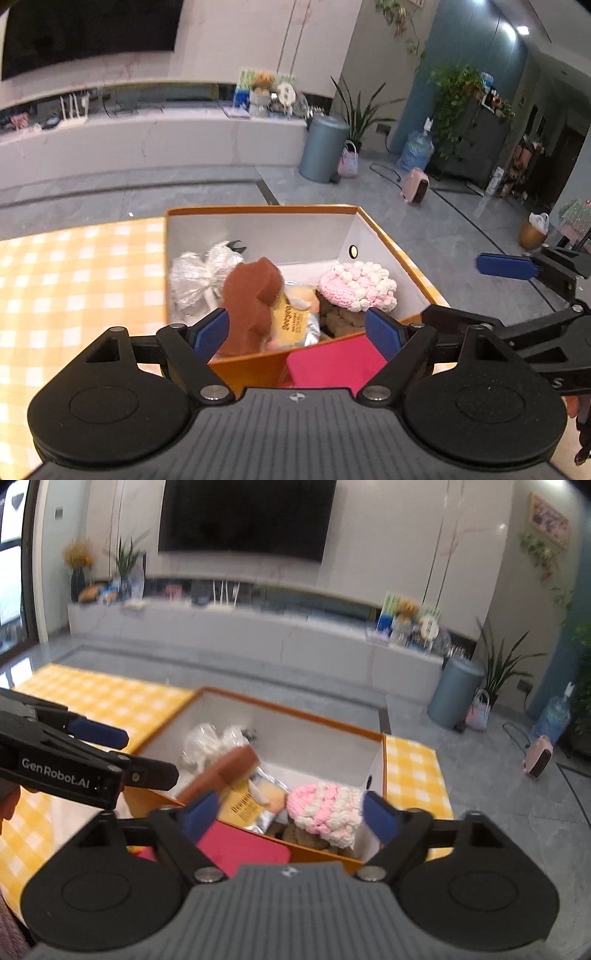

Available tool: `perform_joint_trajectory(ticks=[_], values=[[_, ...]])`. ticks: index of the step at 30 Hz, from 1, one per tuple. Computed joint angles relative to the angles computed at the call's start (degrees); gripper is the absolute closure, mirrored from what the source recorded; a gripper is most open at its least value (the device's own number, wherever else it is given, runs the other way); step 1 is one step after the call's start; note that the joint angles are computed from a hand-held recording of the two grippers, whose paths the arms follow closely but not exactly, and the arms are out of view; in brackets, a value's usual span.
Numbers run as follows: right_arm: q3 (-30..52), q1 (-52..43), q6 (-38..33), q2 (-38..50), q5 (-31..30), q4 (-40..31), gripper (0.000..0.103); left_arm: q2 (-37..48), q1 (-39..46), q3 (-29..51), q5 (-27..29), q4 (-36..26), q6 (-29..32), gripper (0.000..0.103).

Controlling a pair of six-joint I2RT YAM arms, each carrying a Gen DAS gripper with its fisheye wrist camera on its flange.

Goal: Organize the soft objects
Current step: 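Move both tools back toward the yellow cloth and orange ball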

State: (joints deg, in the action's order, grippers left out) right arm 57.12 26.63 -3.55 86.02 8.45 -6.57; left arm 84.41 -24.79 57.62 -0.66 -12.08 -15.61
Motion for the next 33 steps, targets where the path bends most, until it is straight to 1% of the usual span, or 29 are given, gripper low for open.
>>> perform_joint_trajectory(ticks=[3, 5, 6, 9, 12, 15, 18, 20, 22, 24, 26, 27, 28, 30, 31, 32, 33], values=[[-8.1, 3.7, 3.1, -5.7, 2.3, 6.0, 0.015, -6.8, -0.9, -6.5, -1.4, 2.3, 0.4, 0.006], [-13.7, 6.9, 6.7, -9.3, 4.7, 10.3, 0.015, -11.9, -2.4, -10.9, -3.6, 3.4, 0.7, 0.006], [-16.0, 8.7, 8.4, -10.7, 6.4, 11.9, 0.015, -14.8, -3.3, -13.2, -5.2, 3.8, 1.1, 0.006], [-22.3, 15.4, 14.3, -13.7, 14.4, 16.7, 0.015, -22.3, -6.0, -18.9, -9.0, 4.2, 1.3, 0.006], [-25.7, 21.6, 22.0, -14.9, 20.8, 17.8, 0.015, -28.6, -8.8, -23.8, -13.8, 4.1, 0.4, 0.006], [-28.3, 27.1, 27.2, -15.1, 26.4, 18.9, 0.015, -33.3, -10.0, -27.4, -16.3, 2.6, -1.6, 0.006], [-30.0, 32.1, 29.9, -13.6, 32.5, 20.8, 0.015, -37.1, -10.5, -31.1, -16.8, 2.3, -1.0, 0.006], [-30.0, 33.8, 31.8, -12.0, 33.4, 20.6, 0.015, -39.5, -12.3, -34.0, -19.4, 3.0, -0.2, 0.013], [-30.1, 35.4, 32.8, -10.2, 34.6, 21.2, 0.015, -43.1, -14.4, -37.3, -23.1, 2.9, -0.8, 0.014], [-30.5, 37.4, 32.4, -7.0, 37.1, 24.2, 0.015, -44.5, -14.9, -38.8, -24.3, 2.0, -2.5, 0.016], [-30.3, 39.3, 31.9, -2.8, 40.8, 26.7, 0.015, -46.0, -14.4, -40.0, -24.1, -0.1, -4.4, 0.019], [-30.2, 39.9, 31.6, -1.0, 41.4, 27.8, 0.016, -45.1, -13.7, -39.7, -24.1, -1.2, -5.3, 0.021], [-30.0, 39.7, 31.2, 0.1, 40.3, 28.5, 0.016, -45.3, -13.3, -40.0, -24.5, -2.1, -5.7, 0.023], [-28.7, 39.6, 31.6, 2.2, 39.0, 27.6, 0.016, -46.6, -11.9, -41.3, -23.8, -2.2, -5.5, 0.026], [-28.1, 39.5, 31.2, 3.3, 38.4, 27.7, 0.016, -47.2, -10.5, -41.6, -22.1, -3.0, -5.5, 0.026], [-27.8, 39.2, 30.5, 3.9, 37.7, 27.8, 0.016, -46.9, -7.8, -41.4, -18.7, -3.7, -5.6, 0.026], [-27.4, 38.7, 29.9, 4.7, 36.5, 27.9, 0.016, -49.5, -3.7, -42.5, -14.1, -5.3, -5.5, 0.028]])
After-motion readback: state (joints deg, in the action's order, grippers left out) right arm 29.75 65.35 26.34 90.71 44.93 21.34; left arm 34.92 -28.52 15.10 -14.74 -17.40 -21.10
